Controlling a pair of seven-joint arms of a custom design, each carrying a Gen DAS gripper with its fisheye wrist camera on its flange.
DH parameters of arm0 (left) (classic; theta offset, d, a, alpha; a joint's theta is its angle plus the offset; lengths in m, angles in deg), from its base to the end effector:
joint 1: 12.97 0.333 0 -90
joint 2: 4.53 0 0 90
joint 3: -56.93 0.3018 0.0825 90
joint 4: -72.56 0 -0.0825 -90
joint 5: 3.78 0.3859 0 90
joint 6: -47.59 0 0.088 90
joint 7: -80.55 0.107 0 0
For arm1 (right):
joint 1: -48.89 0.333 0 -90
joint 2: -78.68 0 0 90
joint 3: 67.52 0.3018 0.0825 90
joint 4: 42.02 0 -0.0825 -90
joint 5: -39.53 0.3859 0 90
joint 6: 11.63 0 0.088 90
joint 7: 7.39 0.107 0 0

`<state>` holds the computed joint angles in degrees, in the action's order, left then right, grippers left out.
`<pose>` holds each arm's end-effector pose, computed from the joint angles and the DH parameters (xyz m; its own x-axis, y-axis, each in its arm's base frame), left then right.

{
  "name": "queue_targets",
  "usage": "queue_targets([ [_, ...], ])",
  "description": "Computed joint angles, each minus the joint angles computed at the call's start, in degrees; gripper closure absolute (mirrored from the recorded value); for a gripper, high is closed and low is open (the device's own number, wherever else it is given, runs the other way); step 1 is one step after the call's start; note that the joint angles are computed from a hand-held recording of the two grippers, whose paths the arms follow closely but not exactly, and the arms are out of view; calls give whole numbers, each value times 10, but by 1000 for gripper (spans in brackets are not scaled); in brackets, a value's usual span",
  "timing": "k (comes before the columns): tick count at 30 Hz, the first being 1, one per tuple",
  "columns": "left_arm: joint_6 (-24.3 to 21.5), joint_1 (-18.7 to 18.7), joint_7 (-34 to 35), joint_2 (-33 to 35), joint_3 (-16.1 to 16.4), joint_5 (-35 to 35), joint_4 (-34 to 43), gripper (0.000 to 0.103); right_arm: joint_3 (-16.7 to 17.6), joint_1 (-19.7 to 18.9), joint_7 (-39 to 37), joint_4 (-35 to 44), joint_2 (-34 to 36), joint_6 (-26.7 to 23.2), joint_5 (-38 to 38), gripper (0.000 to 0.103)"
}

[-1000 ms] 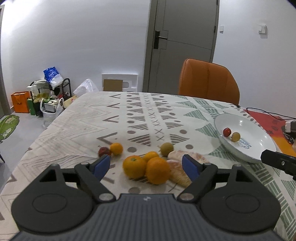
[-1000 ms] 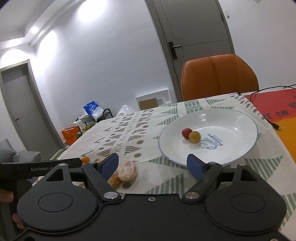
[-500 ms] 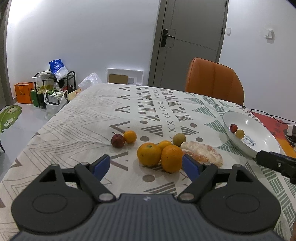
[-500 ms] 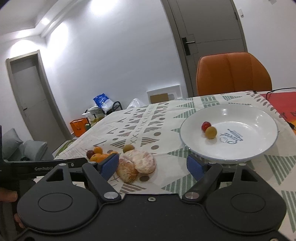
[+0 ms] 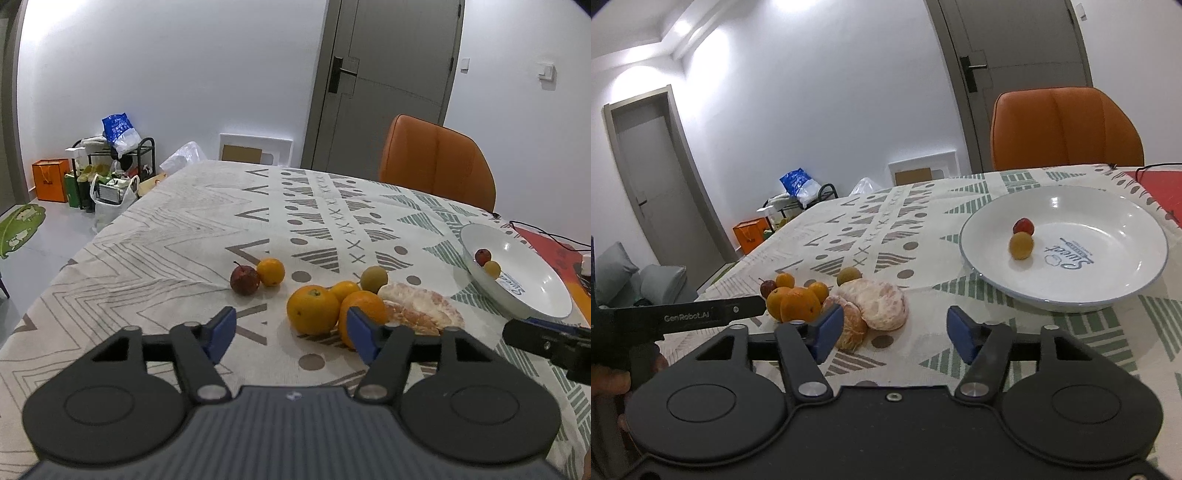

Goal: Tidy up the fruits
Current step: 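Grasp an orange with the left tool while the right tool grasps the peeled pomelo segment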

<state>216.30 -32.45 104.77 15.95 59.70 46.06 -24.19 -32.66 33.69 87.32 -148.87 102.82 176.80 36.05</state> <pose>0.6466 -0.2508 0.4646 -0.0090 -0.9906 0.1364 -0.5643 -0.1076 -0.8185 0.6510 0.1805 0.4453 0.2838 -0.9239 -0.2567 -0.5248 0.0744 -0.8480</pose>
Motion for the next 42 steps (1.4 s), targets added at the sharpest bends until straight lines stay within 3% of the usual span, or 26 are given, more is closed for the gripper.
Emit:
queue_targets([
  [6, 11, 15, 44, 17, -16, -49, 10, 50, -19, 24, -17, 22, 13, -24, 12, 54],
  [11, 9, 7, 70, 29, -8, -78, 22, 60, -22, 32, -49, 44, 28, -50, 46, 62],
  [20, 19, 0, 108, 48, 4, -126, 39, 60, -40, 61, -105, 82, 51, -78, 101, 62],
  [27, 25, 20, 187, 67, -22, -201, 56, 60, -70, 94, -139, 110, 61, -101, 142, 62],
  [30, 9, 28, 225, 77, -36, -238, 69, 60, -85, 109, -154, 121, 64, -108, 158, 62],
  [32, 18, 16, 223, 79, -20, -239, 67, 60, -98, 122, -162, 129, 65, -114, 168, 62],
  [42, 27, 17, 256, 78, -16, -287, 65, 66, -187, 205, -176, 181, 81, -144, 185, 60],
])
